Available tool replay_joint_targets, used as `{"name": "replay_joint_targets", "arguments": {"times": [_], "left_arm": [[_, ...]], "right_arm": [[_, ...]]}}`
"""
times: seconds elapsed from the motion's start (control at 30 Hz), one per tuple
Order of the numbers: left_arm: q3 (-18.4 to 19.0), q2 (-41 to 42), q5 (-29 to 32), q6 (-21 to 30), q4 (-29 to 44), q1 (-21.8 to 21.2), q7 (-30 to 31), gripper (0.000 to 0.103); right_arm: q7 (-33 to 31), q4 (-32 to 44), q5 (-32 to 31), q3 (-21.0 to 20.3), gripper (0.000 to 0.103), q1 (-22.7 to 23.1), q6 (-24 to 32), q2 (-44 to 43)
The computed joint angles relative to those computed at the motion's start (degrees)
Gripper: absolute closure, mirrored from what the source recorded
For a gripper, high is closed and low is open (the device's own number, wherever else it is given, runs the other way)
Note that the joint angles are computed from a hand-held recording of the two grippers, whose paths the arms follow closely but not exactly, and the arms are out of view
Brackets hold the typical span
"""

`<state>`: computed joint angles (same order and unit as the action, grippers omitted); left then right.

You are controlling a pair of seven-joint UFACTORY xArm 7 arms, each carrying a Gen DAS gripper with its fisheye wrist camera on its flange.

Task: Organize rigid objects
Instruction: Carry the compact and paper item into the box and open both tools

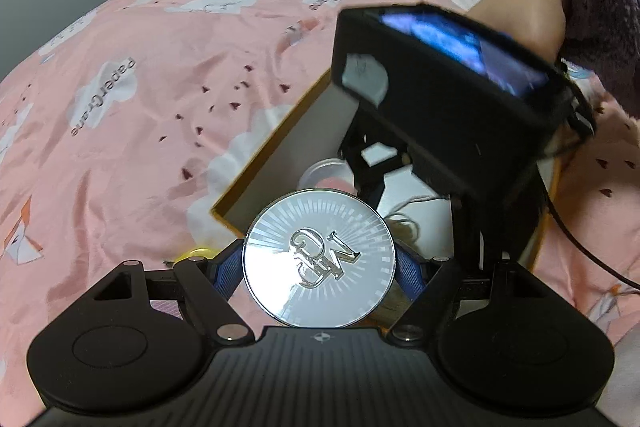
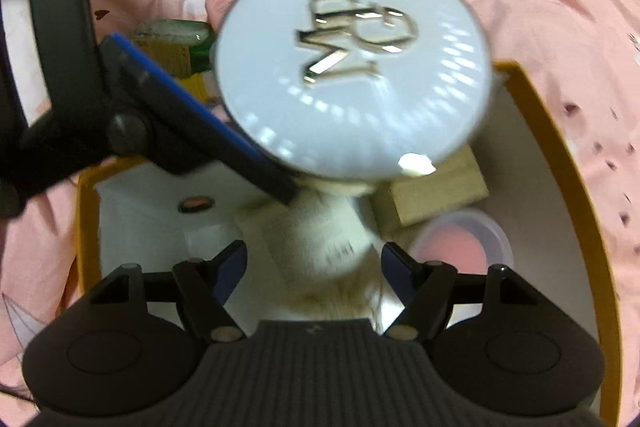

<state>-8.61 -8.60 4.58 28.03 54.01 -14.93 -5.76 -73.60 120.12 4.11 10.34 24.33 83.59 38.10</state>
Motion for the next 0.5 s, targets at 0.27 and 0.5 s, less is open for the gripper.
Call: {"name": "replay_joint_targets", "arguments": {"times": [0.27, 0.5], "left_arm": [[-0.1, 5.0, -9.5, 5.9, 6.6, -2.7, 2.3, 0.016], [-0.2, 14.7, -19.3, 17.7, 17.4, -2.6, -2.4, 0.016]], "right_arm": [[8.1, -2.4, 0.1, -2.5, 0.029, -3.9, -2.4, -3.0], [12.1, -11.0, 0.1, -2.8, 0.029, -7.6, -8.9, -8.7]]}}
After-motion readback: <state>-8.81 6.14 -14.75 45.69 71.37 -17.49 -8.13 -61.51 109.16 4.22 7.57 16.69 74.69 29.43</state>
